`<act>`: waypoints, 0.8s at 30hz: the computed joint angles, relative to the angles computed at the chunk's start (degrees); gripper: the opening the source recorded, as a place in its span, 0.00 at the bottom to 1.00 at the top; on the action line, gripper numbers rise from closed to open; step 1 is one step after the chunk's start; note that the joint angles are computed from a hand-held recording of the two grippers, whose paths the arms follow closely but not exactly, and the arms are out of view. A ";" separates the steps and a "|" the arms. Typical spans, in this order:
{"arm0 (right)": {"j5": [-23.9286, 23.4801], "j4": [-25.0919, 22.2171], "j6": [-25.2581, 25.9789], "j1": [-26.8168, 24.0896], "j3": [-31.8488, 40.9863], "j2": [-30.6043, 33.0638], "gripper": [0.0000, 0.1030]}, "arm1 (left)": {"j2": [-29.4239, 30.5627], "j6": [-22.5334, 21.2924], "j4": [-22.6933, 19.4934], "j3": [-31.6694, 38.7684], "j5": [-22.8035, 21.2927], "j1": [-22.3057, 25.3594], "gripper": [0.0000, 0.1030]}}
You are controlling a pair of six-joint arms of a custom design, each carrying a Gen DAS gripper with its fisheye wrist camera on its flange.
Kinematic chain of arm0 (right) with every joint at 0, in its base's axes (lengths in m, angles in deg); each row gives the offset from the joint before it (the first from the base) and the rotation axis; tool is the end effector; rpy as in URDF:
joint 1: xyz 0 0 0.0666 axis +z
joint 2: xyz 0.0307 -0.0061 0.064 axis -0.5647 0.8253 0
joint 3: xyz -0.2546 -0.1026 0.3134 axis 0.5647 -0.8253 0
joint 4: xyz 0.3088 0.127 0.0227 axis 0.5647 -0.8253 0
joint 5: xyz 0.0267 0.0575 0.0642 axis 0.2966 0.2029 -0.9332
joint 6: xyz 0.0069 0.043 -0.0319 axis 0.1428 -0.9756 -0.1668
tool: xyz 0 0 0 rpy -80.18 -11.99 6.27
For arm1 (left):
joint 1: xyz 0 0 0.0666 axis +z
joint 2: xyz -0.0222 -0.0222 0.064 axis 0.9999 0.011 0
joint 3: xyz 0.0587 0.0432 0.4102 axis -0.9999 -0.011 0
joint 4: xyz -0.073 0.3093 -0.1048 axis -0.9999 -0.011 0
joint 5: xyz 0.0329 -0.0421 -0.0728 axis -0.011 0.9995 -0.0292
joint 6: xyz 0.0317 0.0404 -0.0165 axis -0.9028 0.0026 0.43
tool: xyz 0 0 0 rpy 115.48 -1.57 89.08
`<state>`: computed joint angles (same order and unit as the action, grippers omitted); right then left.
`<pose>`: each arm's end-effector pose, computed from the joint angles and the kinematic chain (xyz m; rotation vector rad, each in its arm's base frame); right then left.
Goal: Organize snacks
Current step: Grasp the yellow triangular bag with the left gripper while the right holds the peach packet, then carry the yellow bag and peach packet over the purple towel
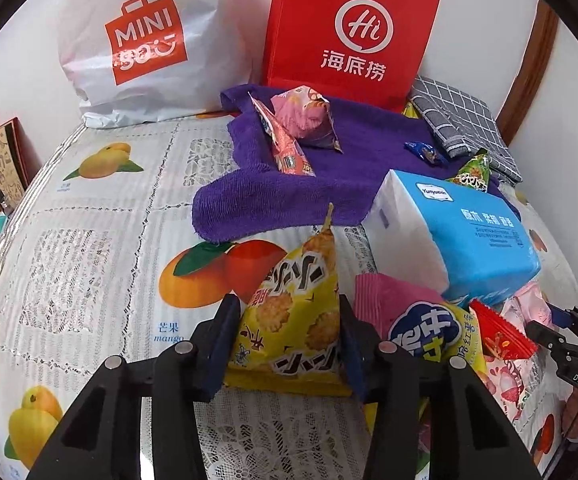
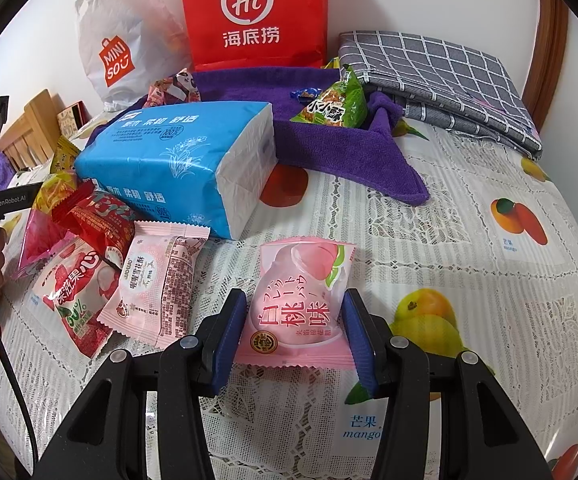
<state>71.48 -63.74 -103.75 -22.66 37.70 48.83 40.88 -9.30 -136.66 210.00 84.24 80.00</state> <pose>0.4618 0.0896 0.4097 0.2539 2.4801 0.0342 0.6321 -0.1169 0.4239 0.6154 2.4344 -0.4120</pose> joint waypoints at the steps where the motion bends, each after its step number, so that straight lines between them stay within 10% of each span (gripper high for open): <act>1: -0.12 0.06 0.00 -0.07 -0.01 0.01 0.48 | -0.08 0.21 0.20 -0.01 0.20 0.09 0.43; 24: 2.55 0.25 -4.28 1.90 1.47 -4.68 0.46 | -3.09 3.25 4.50 -2.59 8.17 1.94 0.42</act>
